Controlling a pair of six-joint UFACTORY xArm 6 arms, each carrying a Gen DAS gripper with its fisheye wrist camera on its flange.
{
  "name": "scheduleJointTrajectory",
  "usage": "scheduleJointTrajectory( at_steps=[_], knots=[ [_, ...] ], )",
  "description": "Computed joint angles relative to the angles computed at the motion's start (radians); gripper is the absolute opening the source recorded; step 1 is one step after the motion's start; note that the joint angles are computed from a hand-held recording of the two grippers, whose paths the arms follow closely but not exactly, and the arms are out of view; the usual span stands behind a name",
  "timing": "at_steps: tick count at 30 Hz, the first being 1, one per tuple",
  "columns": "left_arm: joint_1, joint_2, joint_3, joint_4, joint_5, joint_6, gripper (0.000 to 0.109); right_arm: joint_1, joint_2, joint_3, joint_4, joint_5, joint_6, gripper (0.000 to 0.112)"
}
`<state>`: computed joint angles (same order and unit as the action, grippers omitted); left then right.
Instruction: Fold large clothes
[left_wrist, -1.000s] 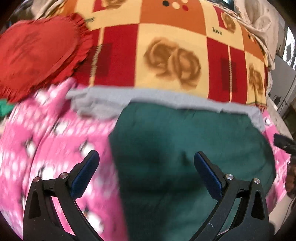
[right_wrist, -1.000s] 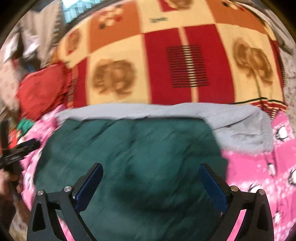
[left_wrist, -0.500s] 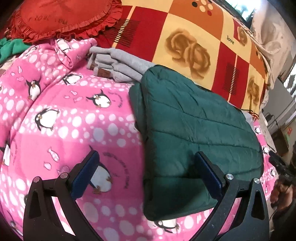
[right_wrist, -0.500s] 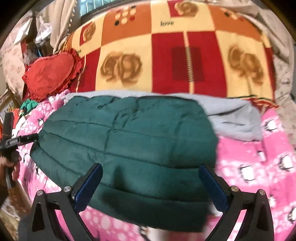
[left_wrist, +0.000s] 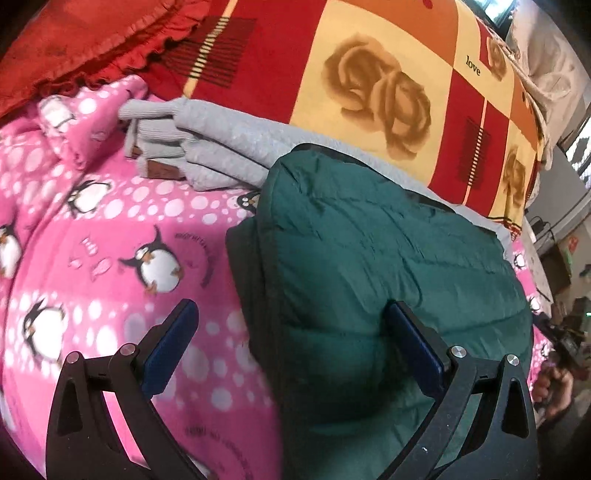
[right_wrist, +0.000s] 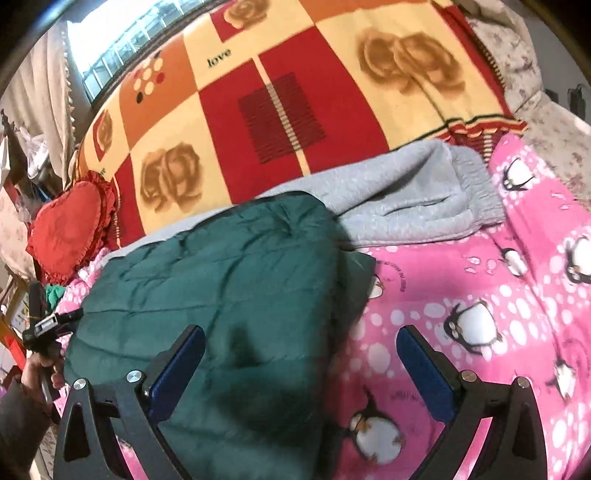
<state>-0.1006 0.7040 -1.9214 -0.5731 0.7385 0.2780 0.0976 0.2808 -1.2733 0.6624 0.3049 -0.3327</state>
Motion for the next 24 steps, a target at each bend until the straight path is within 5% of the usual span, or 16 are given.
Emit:
scheduleJointTrajectory(
  at_steps=[9,15,18,22,24],
  knots=[
    [0.047,0.281,-0.421,-0.087,0.278,0.028,0.103,-0.104,0.28,-0.335,0.25,0.278,-0.164,0.103],
    [0.042,0.31,-0.421,-0.181,0.214,0.113,0.103,-0.124,0.322,-0.393,0.486,0.402,-0.428,0.099],
    [0.026,0.256,-0.334,-0.168,0.137,0.151,0.101,-0.097,0.265,-0.317,0.584,0.308,-0.589,0.079],
    [-0.028,0.1,-0.088,-0.179,-0.099,0.294,0.052,-0.067,0.221,-0.26,0.608,0.204,-0.633,0.055],
    [-0.044,0.062,-0.04,-0.138,-0.15,0.282,0.038,-0.05,0.196,-0.235,0.573,0.158,-0.613,0.046]
  ],
)
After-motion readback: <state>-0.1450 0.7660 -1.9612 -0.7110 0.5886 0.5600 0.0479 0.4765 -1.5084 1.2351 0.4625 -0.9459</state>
